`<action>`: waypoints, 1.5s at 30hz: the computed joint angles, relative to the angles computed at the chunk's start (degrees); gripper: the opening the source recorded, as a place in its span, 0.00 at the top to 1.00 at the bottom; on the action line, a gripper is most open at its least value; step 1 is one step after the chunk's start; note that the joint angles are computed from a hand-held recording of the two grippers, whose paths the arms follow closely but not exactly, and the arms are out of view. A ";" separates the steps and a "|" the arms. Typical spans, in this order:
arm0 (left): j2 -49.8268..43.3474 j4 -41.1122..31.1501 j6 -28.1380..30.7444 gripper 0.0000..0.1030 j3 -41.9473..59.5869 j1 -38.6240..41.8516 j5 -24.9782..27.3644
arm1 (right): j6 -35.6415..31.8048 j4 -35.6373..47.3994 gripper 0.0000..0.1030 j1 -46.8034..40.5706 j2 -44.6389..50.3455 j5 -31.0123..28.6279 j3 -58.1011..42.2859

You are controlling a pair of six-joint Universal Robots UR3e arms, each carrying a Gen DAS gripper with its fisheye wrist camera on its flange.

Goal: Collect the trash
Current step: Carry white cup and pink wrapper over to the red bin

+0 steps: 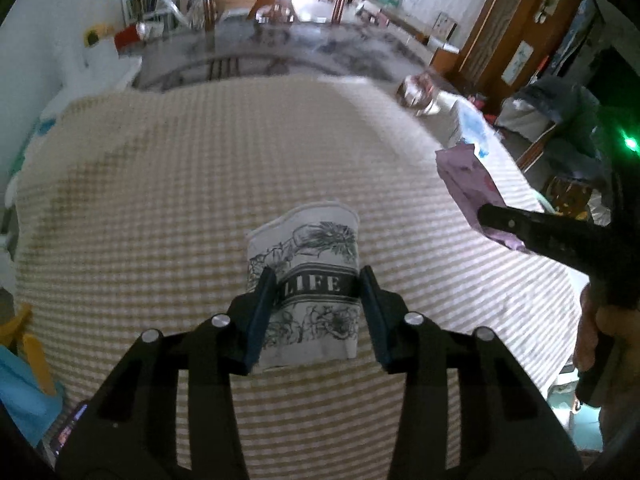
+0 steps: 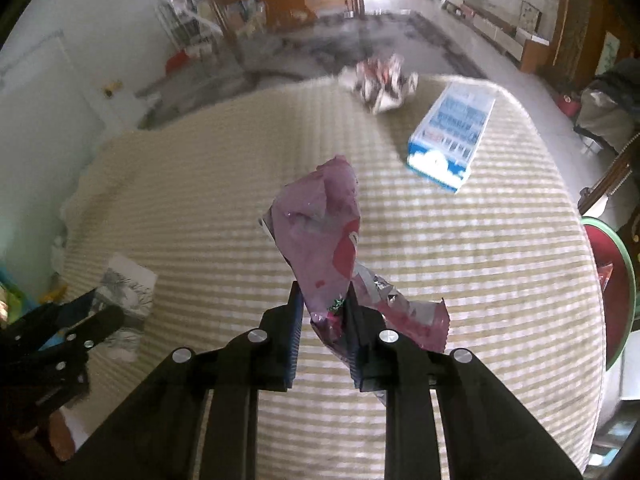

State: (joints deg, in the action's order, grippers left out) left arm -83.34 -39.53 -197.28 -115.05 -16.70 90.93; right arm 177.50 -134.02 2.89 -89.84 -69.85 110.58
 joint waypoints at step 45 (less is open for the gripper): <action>-9.99 -1.76 -4.81 0.60 18.84 -10.84 5.67 | -13.48 22.10 0.80 -24.58 -27.44 12.68 8.64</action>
